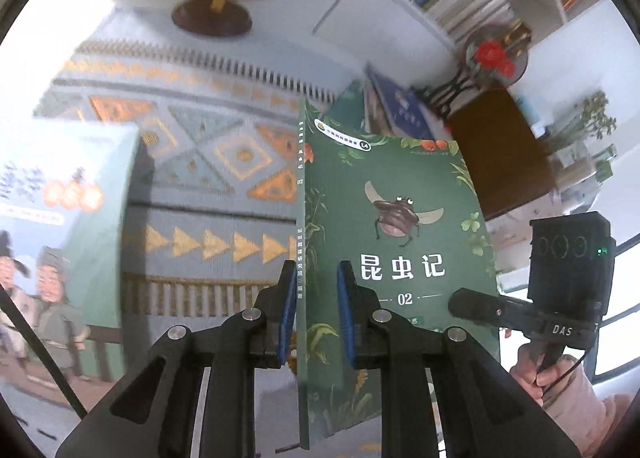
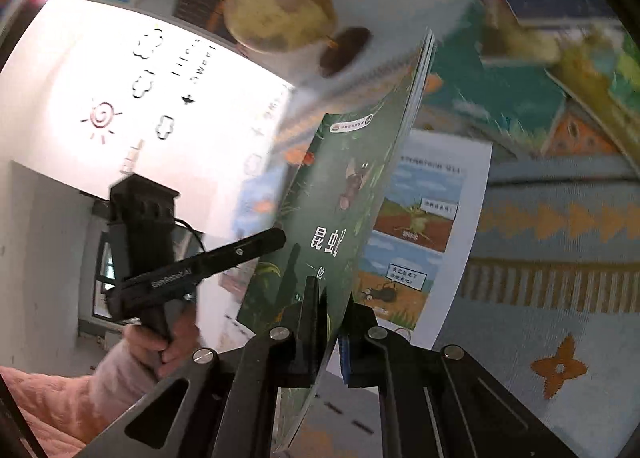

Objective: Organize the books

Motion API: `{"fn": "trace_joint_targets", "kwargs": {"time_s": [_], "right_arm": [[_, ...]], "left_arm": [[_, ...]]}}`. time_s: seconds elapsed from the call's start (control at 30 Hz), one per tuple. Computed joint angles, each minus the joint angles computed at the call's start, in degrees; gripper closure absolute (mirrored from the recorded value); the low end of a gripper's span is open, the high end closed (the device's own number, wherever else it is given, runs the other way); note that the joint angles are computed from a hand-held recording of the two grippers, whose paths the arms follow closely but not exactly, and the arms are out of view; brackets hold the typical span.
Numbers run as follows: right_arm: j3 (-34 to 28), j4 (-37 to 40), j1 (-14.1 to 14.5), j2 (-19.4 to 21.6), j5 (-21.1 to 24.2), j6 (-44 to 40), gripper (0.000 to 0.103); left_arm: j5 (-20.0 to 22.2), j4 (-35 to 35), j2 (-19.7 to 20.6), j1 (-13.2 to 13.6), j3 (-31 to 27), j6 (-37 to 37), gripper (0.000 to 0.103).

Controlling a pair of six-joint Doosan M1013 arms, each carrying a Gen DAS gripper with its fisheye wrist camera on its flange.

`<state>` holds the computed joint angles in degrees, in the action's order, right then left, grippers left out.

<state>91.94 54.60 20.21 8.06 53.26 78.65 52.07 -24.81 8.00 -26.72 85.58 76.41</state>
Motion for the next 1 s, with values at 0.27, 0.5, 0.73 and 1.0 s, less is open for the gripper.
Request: {"fn": "trace_joint_targets", "kwargs": {"time_s": [0.27,0.5,0.73,1.0], "right_arm": [[-8.6,3.3,3.4,4.1,2.2,-3.8,0.095],[-18.3,5.2,8.8,12.4,4.3,-3.9,0.095],[-22.2,-0.3,13.4,19.1,4.6,5.5,0.094],[-20.9,-5.3,15.4,19.5,1.0,15.9,0.094]], "left_arm": [[-4.1,9.0,-5.4,2.5,1.9,-8.3,0.087],[-3.0,16.4,-9.0,8.3,5.5,-15.1,0.084],[1.0,16.7,-7.2,12.8,8.7,-16.8,0.084],[3.8,16.9,-5.4,13.3,8.3,-15.9,0.084]]}}
